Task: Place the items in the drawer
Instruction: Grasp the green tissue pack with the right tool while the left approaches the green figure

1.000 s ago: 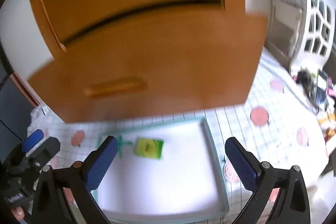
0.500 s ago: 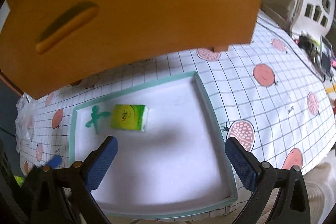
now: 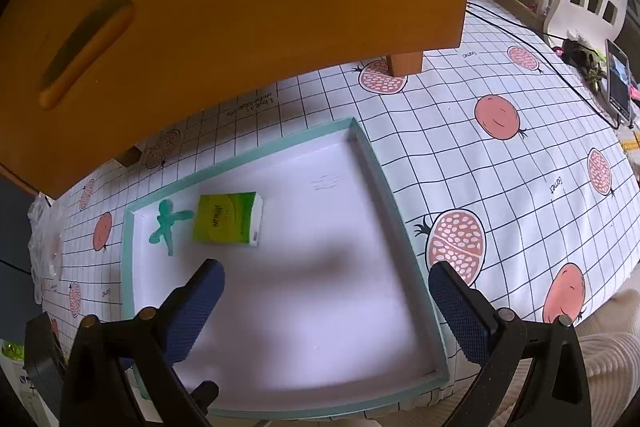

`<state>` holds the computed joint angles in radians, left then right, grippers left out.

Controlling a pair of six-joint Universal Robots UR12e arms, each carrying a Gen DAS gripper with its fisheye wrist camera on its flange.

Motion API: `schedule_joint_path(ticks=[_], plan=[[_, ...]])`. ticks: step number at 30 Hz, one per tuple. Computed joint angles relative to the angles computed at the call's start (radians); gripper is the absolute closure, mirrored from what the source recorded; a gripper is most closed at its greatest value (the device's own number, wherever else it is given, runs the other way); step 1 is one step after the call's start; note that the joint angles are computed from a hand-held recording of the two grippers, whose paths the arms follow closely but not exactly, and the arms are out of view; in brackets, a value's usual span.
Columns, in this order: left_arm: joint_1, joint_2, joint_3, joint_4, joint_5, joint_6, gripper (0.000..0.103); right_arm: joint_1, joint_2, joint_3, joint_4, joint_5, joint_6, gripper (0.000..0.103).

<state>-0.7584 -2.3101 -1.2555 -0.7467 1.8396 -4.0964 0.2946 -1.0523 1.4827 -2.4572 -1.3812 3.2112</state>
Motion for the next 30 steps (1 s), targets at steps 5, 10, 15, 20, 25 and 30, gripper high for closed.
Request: schedule_joint_path(ticks=[5, 10, 15, 20, 25, 30], plan=[[0.000, 0.010, -0.018, 0.019, -0.009, 0.006, 0.000, 0.001, 0.005, -0.003, 0.003, 0.000, -0.005, 0.000], [0.004, 0.019, -0.015, 0.007, 0.053, -0.039, 0.000, 0.013, 0.019, -0.015, 0.002, 0.014, -0.053, 0.000], [0.020, 0.026, -0.010, -0.008, 0.128, -0.092, 0.000, 0.020, 0.029, -0.014, -0.034, 0.025, -0.069, 0.000], [0.038, 0.014, 0.017, -0.049, 0.196, -0.107, 0.002, 0.014, 0.037, -0.015, -0.055, 0.031, -0.037, 0.000], [0.052, 0.003, 0.030, -0.040, 0.212, -0.102, 0.007, 0.021, 0.052, -0.030, -0.032, 0.044, -0.075, 0.000], [0.064, -0.008, 0.050, -0.063, 0.210, -0.073, 0.025, 0.038, 0.068, -0.047, -0.010, 0.051, -0.134, 0.000]])
